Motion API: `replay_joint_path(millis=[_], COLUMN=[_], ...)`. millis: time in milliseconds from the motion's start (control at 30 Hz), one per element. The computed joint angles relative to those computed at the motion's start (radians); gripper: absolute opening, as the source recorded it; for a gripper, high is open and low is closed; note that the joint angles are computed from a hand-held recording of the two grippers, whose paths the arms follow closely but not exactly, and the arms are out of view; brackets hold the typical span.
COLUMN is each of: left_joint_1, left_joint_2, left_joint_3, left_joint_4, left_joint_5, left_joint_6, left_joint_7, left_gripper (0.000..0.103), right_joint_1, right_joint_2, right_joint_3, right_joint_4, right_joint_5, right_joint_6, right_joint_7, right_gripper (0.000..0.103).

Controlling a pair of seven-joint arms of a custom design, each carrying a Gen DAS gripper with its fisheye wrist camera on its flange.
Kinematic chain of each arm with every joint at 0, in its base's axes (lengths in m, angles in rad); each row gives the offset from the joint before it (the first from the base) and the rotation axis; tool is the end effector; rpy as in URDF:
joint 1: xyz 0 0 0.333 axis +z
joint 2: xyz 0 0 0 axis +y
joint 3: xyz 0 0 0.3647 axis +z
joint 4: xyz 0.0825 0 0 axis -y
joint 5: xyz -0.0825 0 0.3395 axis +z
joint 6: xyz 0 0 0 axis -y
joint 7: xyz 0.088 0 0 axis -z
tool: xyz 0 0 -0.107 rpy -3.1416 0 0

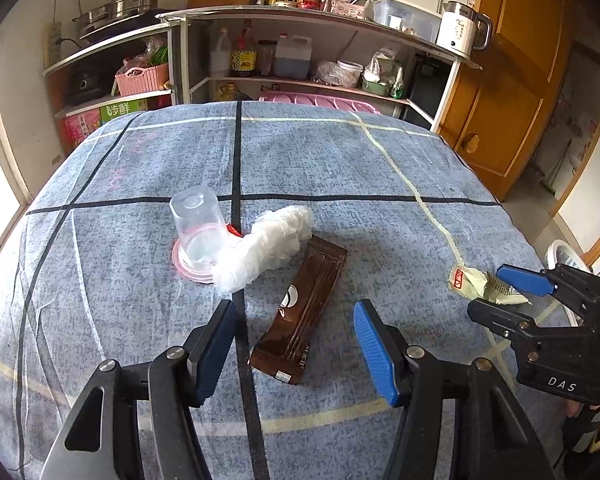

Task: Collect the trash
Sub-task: 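Grasp the khaki snack packet with the right tool while the left tool grasps the brown chocolate bar, then carry the packet and chocolate bar over the bin and open both tools to drop them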

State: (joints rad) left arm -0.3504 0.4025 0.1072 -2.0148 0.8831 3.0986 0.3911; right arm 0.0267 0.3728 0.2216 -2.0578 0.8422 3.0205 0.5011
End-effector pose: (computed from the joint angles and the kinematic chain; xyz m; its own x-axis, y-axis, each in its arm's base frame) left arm 0.5822 -0.2186 0.3873 -0.0027 -0.9923 0.1238 -0.7691 -0.0771 -0.6345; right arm 0.6044 0.0823 0.3834 0.4547 -0.8906 -0.0117 -0.7069 -0.3528 -0.6130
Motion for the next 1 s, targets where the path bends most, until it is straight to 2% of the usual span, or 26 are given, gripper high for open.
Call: replay_joint_path(millis=[133,233,300,333,567,833,1000], left_joint_1=[0.015,0.009,0.003,-0.005,-0.005,-0.004,-0.012], left_joint_2=[0.009,0.009,0.008,0.007,-0.004,-0.026,-0.049], left_joint_3=[-0.021,-0.016,-0.014,-0.007,-0.016,-0.034,-0.039], left_joint_4=[0.009,0.008,0.010,0.011,0.010,-0.004,-0.010], left_joint_5=[-0.024,-0.029,-0.029,-0.022,0.016,0.077,0.135], left_joint_6=[-0.011,-0.010,-0.021,-0.026,-0.051,-0.055,-0.058], left_joint_7=[0.028,0.035,0.039,0.033,0.010,-0.032,-0.084], left_gripper=[0.060,0.049,0.040,0.035,0.021,0.021,0.021], right_joint_1=[-0.009,-0.018,-0.026,-0.029,-0.022,-0.016,-0.024], right_joint_2=[0.000,-0.003,-0.004,-0.007,-0.014,-0.035,-0.068], right_joint_3=[0.013,0.025,0.033,0.035,0.022,0.001,-0.003], right_joint_4=[-0.004,-0.008,-0.008,-0.010,-0.006,-0.012,-0.022], right_joint_5=[0.014,0.032,0.050,0.059,0.112,0.201,0.328], right_joint_6=[0.010,0.019,0.020,0.018,-0.001,-0.031,-0.044], right_joint_7=[-0.013,-0.027,-0.037,-0.043,-0.061,-0.102,-0.200], right_gripper=[0.059,0.053,0.043,0.042,0.032,0.028,0.028])
